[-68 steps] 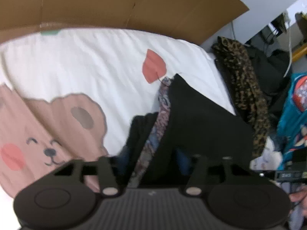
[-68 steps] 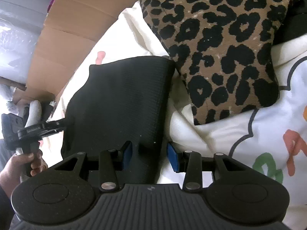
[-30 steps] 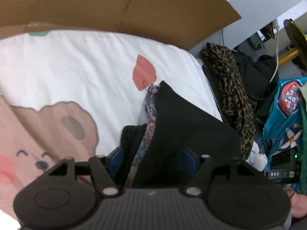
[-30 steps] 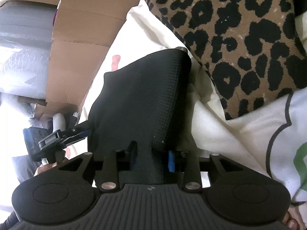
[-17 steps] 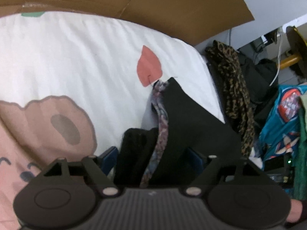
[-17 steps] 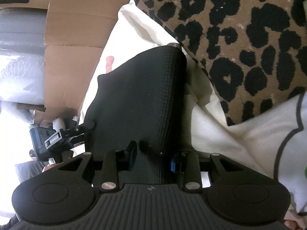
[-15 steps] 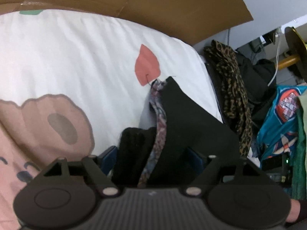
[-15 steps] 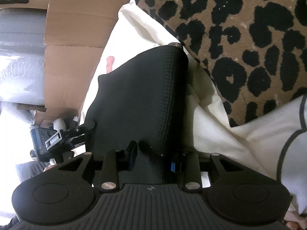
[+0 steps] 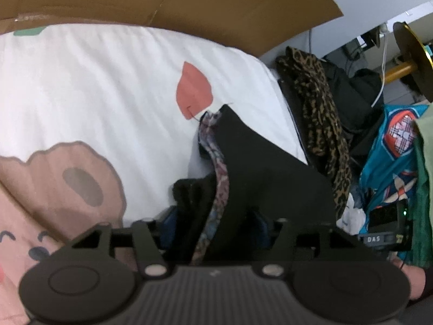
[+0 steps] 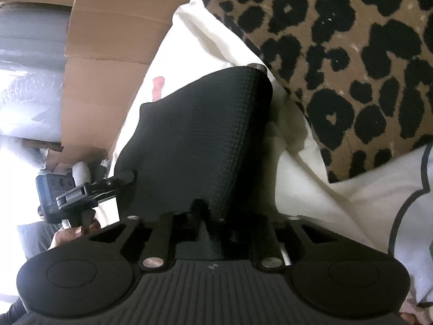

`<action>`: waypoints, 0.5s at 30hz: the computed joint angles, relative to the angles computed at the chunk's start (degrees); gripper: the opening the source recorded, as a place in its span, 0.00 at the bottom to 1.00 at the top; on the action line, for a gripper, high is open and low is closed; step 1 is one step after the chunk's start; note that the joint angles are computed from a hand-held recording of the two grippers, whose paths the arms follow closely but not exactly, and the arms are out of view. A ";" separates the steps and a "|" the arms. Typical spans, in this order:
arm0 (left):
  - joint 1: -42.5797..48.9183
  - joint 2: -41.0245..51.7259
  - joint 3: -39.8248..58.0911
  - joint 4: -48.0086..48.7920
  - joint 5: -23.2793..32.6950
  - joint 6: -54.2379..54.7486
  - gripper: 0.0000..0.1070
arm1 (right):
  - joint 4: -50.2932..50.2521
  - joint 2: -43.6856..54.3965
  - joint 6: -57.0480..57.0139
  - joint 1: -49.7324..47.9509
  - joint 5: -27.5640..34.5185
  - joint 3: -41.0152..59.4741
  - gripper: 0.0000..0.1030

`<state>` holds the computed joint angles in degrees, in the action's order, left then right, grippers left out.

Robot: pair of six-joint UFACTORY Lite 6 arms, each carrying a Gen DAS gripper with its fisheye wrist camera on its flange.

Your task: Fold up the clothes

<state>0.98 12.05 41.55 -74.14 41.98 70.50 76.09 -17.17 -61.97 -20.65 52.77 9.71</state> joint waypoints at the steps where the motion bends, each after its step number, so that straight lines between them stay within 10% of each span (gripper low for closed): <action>1: -0.15 0.59 0.28 0.00 -0.05 0.08 0.65 | 0.24 0.15 -0.35 -0.24 0.19 -0.10 0.30; 8: 2.14 5.71 1.94 -3.04 4.03 4.37 0.69 | 4.21 4.80 -4.34 0.44 0.40 -0.49 0.32; 15: 2.83 9.38 4.28 -1.67 7.27 3.38 0.43 | 7.40 7.34 -5.30 3.84 -0.30 0.08 0.17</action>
<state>3.81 21.44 45.84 -75.81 49.25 73.88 83.49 -9.82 -67.27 -16.80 52.47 9.79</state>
